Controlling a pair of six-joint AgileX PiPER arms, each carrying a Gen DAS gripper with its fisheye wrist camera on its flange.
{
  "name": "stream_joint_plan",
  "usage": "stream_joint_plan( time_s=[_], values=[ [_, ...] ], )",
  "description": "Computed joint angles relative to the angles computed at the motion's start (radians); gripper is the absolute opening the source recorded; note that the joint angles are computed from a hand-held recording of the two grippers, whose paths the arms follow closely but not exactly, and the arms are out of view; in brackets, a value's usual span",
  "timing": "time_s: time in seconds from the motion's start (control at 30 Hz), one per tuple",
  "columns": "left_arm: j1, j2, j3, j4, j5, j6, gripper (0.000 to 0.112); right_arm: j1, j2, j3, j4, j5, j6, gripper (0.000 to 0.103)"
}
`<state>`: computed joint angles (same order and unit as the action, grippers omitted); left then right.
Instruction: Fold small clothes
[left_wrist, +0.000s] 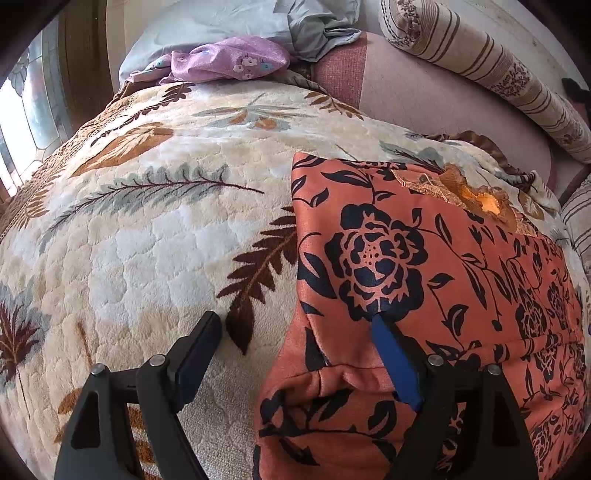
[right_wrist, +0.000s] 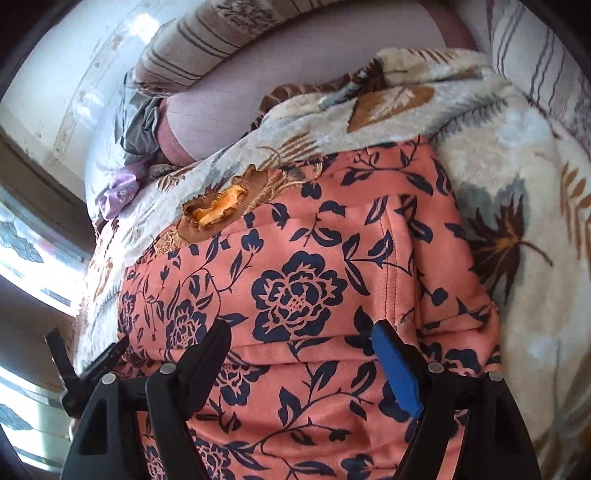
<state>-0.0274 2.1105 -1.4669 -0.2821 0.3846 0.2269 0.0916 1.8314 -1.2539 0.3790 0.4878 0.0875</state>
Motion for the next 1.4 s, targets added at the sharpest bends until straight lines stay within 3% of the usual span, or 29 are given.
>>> stream_joint_plan(
  time_s=[0.1, 0.17, 0.23, 0.4, 0.47, 0.53, 0.67, 0.8, 0.87, 0.9, 0.93, 1.0, 1.13, 1.17, 1.27, 1.37, 1.4],
  values=[
    [0.035, -0.053, 0.075, -0.209, -0.029, 0.173, 0.084, 0.010, -0.115, 0.107, -0.069, -0.034, 0.038, 0.081],
    [0.066, -0.110, 0.146, -0.349, -0.021, 0.310, 0.084, -0.046, -0.259, 0.237, -0.067, 0.024, 0.017, 0.081],
    [0.082, -0.187, 0.227, -0.374, -0.024, 0.383, 0.084, -0.138, -0.371, 0.346, 0.003, 0.063, -0.095, 0.081],
    [0.190, -0.411, 0.465, -0.489, 0.110, 0.659, 0.084, -0.524, -0.498, 0.520, 0.250, 0.335, -0.515, 0.081],
    [0.245, -0.484, 0.545, -0.454, 0.167, 0.673, 0.084, -0.695, -0.455, 0.561, 0.346, 0.490, -0.701, 0.081],
    [0.307, -0.546, 0.613, -0.439, 0.227, 0.693, 0.084, -0.800, -0.417, 0.610, 0.383, 0.569, -0.813, 0.081],
    [0.414, -0.633, 0.703, -0.384, 0.346, 0.687, 0.084, -0.883, -0.333, 0.685, 0.415, 0.616, -0.924, 0.081],
    [0.482, -0.672, 0.759, -0.344, 0.411, 0.671, 0.084, -0.869, -0.329, 0.728, 0.419, 0.605, -0.971, 0.081],
    [0.496, -0.689, 0.781, -0.325, 0.426, 0.640, 0.084, -0.864, -0.351, 0.731, 0.414, 0.613, -0.981, 0.071],
    [0.511, -0.695, 0.786, -0.331, 0.449, 0.640, 0.084, -0.863, -0.356, 0.735, 0.416, 0.625, -0.987, 0.052],
    [0.531, -0.699, 0.789, -0.347, 0.476, 0.656, 0.084, -0.862, -0.369, 0.743, 0.412, 0.630, -0.994, 0.040],
    [0.545, -0.696, 0.796, -0.363, 0.507, 0.678, 0.084, -0.826, -0.389, 0.759, 0.401, 0.609, -0.991, 0.040],
    [0.485, -0.658, 0.809, -0.325, 0.470, 0.630, 0.083, -0.821, -0.377, 0.764, 0.416, 0.589, -1.000, 0.040],
    [0.477, -0.644, 0.804, -0.322, 0.478, 0.623, 0.080, -0.822, -0.376, 0.765, 0.418, 0.589, -1.005, 0.040],
    [0.421, -0.605, 0.796, -0.253, 0.447, 0.544, 0.041, -0.820, -0.373, 0.765, 0.416, 0.586, -1.010, 0.040],
    [0.417, -0.618, 0.803, -0.243, 0.429, 0.544, 0.034, -0.822, -0.361, 0.762, 0.419, 0.587, -1.009, 0.040],
    [0.419, -0.624, 0.804, -0.241, 0.429, 0.552, 0.020, -0.818, -0.356, 0.760, 0.417, 0.587, -1.006, 0.040]
  ],
)
